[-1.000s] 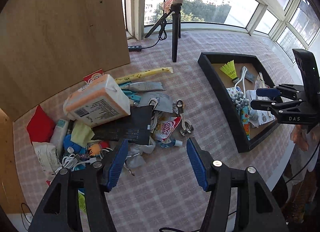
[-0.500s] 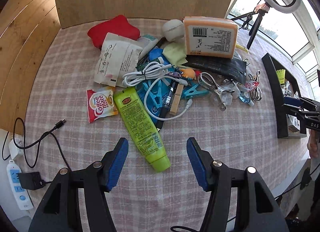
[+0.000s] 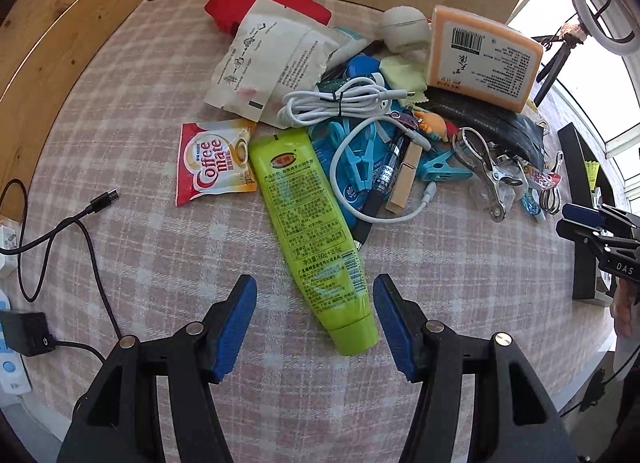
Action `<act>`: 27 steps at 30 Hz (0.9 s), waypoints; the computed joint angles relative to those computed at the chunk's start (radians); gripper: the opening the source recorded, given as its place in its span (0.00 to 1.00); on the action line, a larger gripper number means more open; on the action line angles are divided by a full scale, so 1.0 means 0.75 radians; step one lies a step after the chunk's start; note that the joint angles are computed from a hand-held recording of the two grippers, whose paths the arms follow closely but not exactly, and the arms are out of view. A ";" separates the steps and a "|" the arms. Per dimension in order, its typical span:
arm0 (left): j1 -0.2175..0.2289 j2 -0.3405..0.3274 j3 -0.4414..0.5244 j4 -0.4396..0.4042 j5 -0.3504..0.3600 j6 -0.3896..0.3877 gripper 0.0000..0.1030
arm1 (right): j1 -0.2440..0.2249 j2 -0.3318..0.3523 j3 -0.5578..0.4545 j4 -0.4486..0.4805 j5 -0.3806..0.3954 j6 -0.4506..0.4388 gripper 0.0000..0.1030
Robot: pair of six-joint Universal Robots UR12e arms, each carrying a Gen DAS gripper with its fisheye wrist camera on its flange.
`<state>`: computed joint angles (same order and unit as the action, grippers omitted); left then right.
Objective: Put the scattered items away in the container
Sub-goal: 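Grasp the small blue bottle with the right gripper while the left grasps the green tube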
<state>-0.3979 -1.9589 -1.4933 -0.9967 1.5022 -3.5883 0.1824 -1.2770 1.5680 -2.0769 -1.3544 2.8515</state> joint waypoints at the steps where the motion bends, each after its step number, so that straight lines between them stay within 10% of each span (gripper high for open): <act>1: -0.003 -0.009 0.010 -0.010 0.002 0.011 0.56 | 0.002 0.007 -0.006 0.004 -0.004 -0.005 0.44; 27: 0.021 -0.085 0.069 -0.029 -0.039 -0.005 0.44 | 0.038 0.117 -0.103 0.058 -0.104 -0.036 0.34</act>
<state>-0.3819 -2.0229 -1.4414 -1.0183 1.4727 -3.5922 0.2108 -1.1890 1.4904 -2.0333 -1.4327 2.8242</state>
